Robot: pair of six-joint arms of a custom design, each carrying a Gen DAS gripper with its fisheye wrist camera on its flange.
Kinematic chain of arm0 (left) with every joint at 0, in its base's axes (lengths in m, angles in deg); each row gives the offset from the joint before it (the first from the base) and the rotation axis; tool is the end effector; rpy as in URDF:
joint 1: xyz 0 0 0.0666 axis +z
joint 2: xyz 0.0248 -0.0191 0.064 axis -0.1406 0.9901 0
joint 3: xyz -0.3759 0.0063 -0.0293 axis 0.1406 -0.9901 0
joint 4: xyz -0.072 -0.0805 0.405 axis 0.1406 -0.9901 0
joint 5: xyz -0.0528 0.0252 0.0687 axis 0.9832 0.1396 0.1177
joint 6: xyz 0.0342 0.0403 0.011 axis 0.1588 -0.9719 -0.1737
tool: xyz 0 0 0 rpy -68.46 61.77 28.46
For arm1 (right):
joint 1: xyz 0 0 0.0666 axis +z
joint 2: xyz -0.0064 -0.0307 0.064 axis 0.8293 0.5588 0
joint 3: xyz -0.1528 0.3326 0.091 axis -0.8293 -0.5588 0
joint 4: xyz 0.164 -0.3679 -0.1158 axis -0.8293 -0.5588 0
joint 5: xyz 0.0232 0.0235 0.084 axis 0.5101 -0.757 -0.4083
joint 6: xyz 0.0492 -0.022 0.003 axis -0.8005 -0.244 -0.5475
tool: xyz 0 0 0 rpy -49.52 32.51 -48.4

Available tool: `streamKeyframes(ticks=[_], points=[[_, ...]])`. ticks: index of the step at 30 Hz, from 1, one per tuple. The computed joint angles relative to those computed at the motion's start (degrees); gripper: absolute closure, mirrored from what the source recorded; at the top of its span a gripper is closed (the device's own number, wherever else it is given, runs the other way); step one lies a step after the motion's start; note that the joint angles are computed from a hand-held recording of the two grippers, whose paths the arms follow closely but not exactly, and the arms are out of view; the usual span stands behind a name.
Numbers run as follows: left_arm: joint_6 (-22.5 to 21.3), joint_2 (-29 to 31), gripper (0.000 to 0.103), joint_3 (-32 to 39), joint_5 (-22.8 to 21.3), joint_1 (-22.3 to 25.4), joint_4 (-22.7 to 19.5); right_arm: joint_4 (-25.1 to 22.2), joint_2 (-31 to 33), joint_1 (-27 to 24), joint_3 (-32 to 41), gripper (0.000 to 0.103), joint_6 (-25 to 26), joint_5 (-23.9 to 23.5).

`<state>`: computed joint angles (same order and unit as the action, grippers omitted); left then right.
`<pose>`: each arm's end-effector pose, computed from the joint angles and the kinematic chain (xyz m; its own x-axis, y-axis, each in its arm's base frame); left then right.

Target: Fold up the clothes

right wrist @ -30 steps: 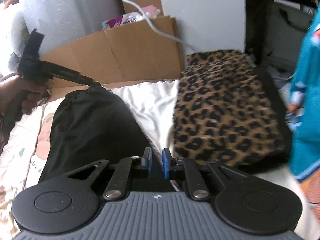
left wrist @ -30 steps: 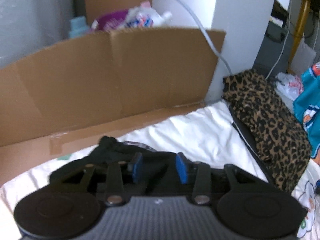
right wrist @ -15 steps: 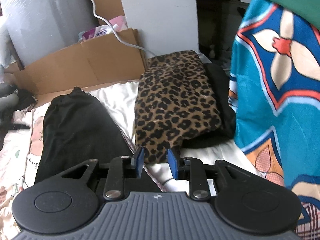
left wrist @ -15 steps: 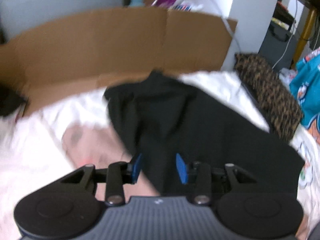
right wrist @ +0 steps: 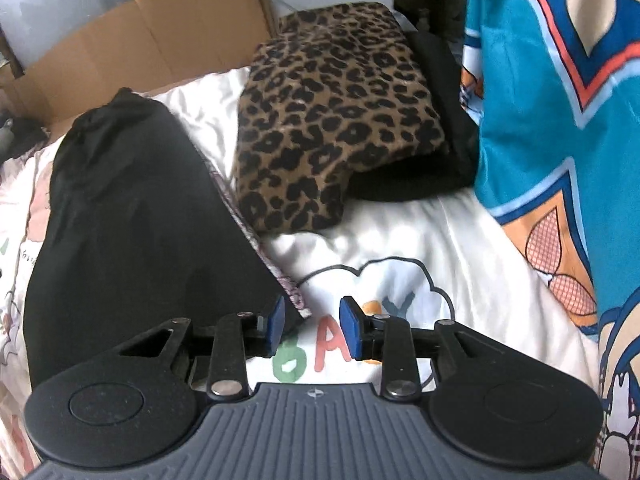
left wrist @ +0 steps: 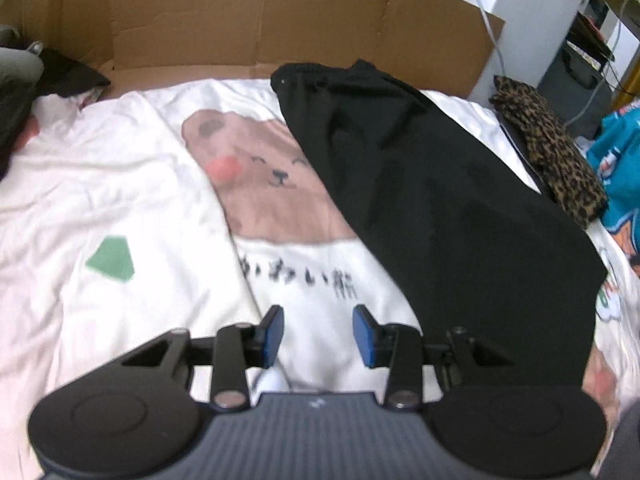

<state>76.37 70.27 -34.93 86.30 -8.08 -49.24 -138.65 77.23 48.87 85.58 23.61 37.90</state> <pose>0.3397 -0.0045 0.3512 -0.8466 -0.1047 -0.5218 -0.0300 0.9883 -0.1495 0.4841 -0.0519 0.3481 -0.8740 -0.1066 -0.4740 -0.1918 0.9721 0.1352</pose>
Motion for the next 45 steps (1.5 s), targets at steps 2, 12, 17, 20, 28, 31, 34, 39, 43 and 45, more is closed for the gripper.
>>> streamKeyframes(ticks=[2,12,17,20,28,31,34,39,43,45], points=[[2.3,-1.9,0.062,-1.2,0.7,-0.3,-0.8,0.4,0.3,-0.3,0.1,0.064,-1.8,0.0],[15.9,-3.6,0.068,-5.3,6.8,-1.3,3.8,1.3,-0.1,1.1,-1.3,0.06,-3.7,-1.1],[17.5,-0.8,0.068,-6.5,7.6,-3.6,6.8,1.3,0.8,1.9,-1.0,0.06,-4.9,-0.8],[18.4,1.2,0.076,-6.8,8.7,-4.7,7.9,1.0,1.9,2.9,-0.6,0.06,-4.3,0.0],[19.7,2.0,0.076,-7.7,10.0,-6.0,10.5,-0.4,6.2,5.4,1.2,0.06,-4.1,3.5],[19.3,-0.1,0.076,-8.1,9.3,-5.2,9.8,-0.3,6.9,6.1,1.4,0.06,-3.8,5.4],[20.0,-2.2,0.076,-8.8,11.2,-3.5,9.8,-0.6,7.5,6.3,1.4,0.064,-3.8,7.3],[18.2,0.0,0.071,-7.9,11.0,-5.7,9.6,-0.4,8.1,6.1,1.0,0.079,-5.0,8.8],[18.0,3.6,0.064,-7.0,10.5,-7.5,11.3,-0.1,8.2,6.4,1.1,0.084,-5.7,10.3],[17.6,4.0,0.062,-7.1,10.2,-7.9,12.3,-0.1,8.1,6.2,1.0,0.084,-5.9,10.1]])
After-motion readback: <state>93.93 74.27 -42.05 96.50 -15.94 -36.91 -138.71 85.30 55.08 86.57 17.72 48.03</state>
